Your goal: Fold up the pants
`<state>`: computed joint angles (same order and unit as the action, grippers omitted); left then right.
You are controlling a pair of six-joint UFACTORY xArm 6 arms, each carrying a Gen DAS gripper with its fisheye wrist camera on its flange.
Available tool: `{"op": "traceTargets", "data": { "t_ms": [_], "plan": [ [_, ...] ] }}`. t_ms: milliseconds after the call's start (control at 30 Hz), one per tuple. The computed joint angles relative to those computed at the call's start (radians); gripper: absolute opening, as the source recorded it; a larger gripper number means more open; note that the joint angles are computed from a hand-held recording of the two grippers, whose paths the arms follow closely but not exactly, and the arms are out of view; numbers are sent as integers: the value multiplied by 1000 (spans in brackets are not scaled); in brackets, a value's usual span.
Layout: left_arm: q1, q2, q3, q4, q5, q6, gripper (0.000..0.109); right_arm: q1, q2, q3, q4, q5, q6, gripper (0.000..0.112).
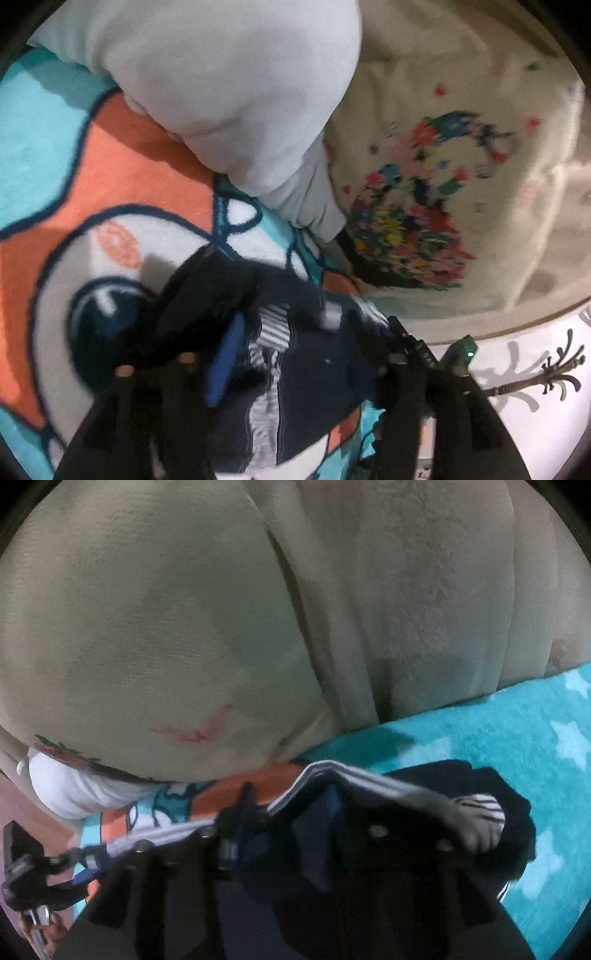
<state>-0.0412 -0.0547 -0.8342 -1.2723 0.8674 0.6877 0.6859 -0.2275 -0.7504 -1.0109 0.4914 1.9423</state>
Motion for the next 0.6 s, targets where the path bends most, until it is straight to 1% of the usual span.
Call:
{"op": "traceTargets", "data": {
  "t_ms": [67, 100, 133, 167, 233, 267, 300, 367, 400, 433, 467, 500, 533, 567, 600],
  "plan": [
    [22, -64, 47, 19, -9, 25, 82, 7, -56, 47, -49, -22, 57, 45],
    [25, -105, 81, 45, -31, 32, 85, 21, -99, 78, -67, -18, 77, 47],
    [25, -134, 105, 75, -55, 32, 88, 40, -143, 109, -74, -2, 91, 51],
    [17, -162, 131, 111, -91, 29, 90, 59, -182, 135, -68, 20, 94, 54],
    [-22, -207, 187, 223, -183, 5, 90, 114, -286, 209, -55, 84, 121, 55],
    [-56, -214, 210, 284, -236, -19, 90, 139, -325, 238, -51, 112, 137, 55],
    [-76, -219, 228, 320, -263, -29, 90, 175, -373, 273, -42, 158, 159, 56],
    [-119, -195, 249, 389, -303, -47, 90, 235, -434, 315, -8, 257, 170, 61],
    [-119, -181, 252, 402, -301, -43, 90, 277, -457, 332, 11, 327, 184, 61],
    [-119, -169, 257, 405, -301, -34, 90, 291, -467, 343, 21, 356, 191, 61],
    [-144, -174, 273, 402, -343, -31, 91, 300, -477, 359, 32, 371, 204, 61],
    [-179, -195, 299, 406, -408, -33, 91, 291, -480, 376, 44, 358, 213, 61],
    [-207, -201, 308, 404, -430, -27, 91, 280, -473, 379, 52, 342, 219, 61],
    [-216, -196, 302, 380, -410, -2, 81, 256, -464, 388, 52, 309, 225, 61],
    [-240, -188, 300, 398, -416, -18, 74, 228, -440, 387, 44, 270, 226, 61]
  ]
}}
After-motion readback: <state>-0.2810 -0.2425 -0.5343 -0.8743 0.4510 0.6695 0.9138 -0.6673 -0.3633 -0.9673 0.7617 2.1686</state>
